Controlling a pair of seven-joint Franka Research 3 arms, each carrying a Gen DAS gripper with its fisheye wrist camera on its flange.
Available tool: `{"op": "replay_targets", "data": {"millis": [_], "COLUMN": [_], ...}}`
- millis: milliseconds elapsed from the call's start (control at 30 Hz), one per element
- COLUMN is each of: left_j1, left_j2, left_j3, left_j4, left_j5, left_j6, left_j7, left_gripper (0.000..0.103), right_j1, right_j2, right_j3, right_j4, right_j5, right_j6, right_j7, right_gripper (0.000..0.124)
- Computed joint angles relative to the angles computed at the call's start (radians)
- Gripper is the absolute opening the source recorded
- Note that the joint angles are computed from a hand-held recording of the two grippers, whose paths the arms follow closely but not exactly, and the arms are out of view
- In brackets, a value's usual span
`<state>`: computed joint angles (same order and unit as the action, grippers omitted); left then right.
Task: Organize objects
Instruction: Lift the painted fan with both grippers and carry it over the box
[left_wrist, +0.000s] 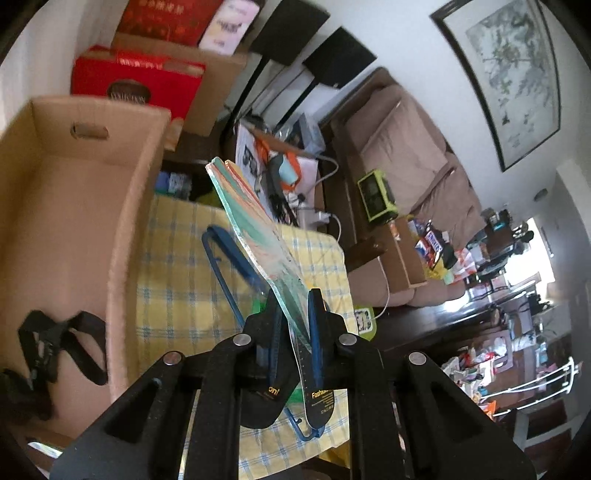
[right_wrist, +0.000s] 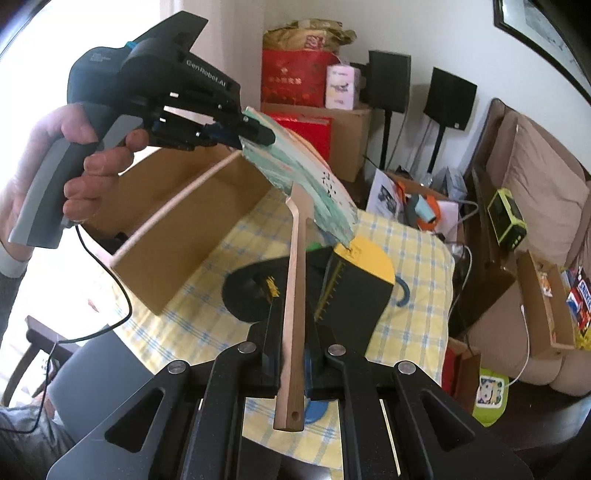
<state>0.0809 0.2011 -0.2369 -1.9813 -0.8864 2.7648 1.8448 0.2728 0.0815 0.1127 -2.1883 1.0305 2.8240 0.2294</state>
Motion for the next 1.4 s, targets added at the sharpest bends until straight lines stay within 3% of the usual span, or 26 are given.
{"op": "replay_targets", "data": {"millis": [467,833,1133,1400], "left_j1": [0.013,0.057,0.130,0.171], "left_j2": [-0.142,-0.186,-0.146,-0.088], "left_j3": [0.099,0.191,0.217,0.196], "left_j4": [-0.105,-0.150,-0.145,-0.111], "left_j5": [-0.024,-0.017,-0.109,-0.075], "left_j6": [0.007,-0.011,-0.059,-0.068], "left_j7": [0.028,0.051,0.128,0.121], "left_gripper": [0.013,0.011,0.012,0.012], "right_j1": [0.062,0.117,0.154,0.166], "right_j2": [0.010,0.110,0.193,0.259], "right_j3": [0.042,0.101,0.137,0.147], "right_j4": [0.051,0.167,0.238,0.277], "right_j5": [0.052,0.042,-0.086,-0.218], "right_j6": [-0.014,-0.009,0.017,0.041], "right_j7": [-0.006,0.033,0.154,0.297], "right_gripper": [0.007,0.007,0.007,0.007]}}
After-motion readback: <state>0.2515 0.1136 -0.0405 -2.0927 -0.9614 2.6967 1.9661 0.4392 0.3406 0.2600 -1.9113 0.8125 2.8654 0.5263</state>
